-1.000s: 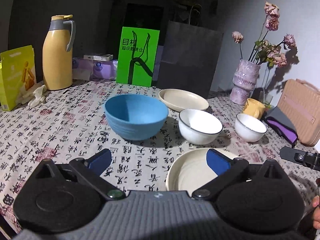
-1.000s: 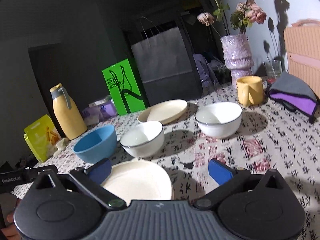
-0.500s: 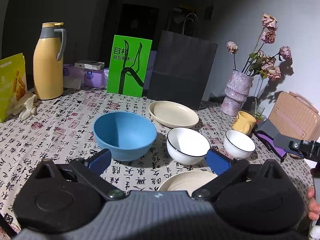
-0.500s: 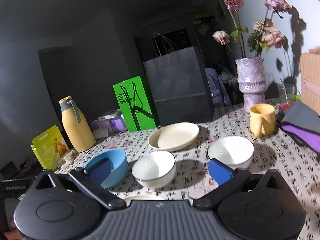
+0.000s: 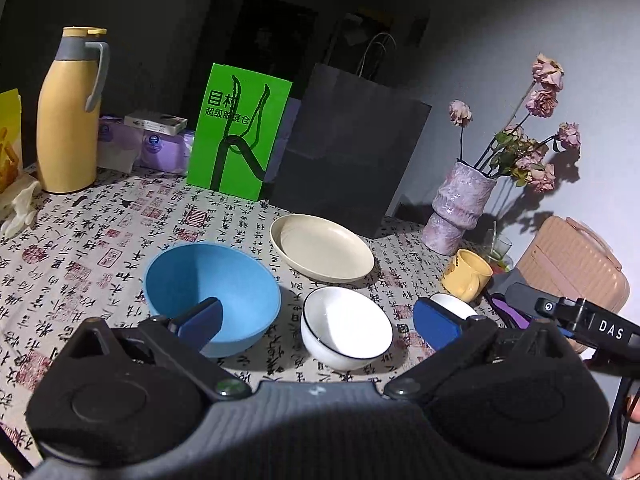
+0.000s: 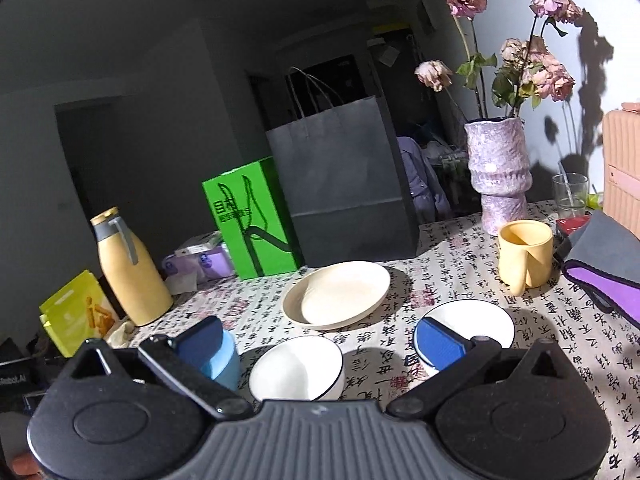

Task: Organize plates and bowls
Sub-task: 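Move both open grippers toward the cream plate by the black bag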

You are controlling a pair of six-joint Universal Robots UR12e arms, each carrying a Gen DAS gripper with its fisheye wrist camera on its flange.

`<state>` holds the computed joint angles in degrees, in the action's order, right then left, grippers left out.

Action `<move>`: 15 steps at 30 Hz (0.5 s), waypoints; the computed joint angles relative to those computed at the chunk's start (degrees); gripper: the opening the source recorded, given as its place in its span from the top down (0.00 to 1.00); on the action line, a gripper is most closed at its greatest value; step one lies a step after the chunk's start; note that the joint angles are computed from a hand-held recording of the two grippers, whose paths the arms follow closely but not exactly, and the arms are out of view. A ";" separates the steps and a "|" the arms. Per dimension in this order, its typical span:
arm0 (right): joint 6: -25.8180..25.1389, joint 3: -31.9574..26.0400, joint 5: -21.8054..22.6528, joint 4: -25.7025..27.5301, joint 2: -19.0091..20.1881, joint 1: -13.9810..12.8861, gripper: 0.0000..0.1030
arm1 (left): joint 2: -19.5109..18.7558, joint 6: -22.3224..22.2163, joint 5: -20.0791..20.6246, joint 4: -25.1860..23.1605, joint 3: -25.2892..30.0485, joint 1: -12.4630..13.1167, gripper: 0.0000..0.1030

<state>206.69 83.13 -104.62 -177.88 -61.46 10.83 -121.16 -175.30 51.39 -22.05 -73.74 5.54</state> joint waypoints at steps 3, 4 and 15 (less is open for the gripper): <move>-1.13 -1.11 -0.88 0.19 0.57 0.09 0.00 | -0.53 -0.81 2.06 -0.58 1.23 -0.58 0.00; -1.44 -1.40 -0.98 0.17 0.74 0.08 0.00 | -0.61 -1.50 2.88 -0.63 1.49 -0.77 0.00; -4.94 -6.18 -0.25 2.80 2.75 -1.17 0.00 | -2.16 -6.27 8.34 -0.14 4.81 -2.89 0.00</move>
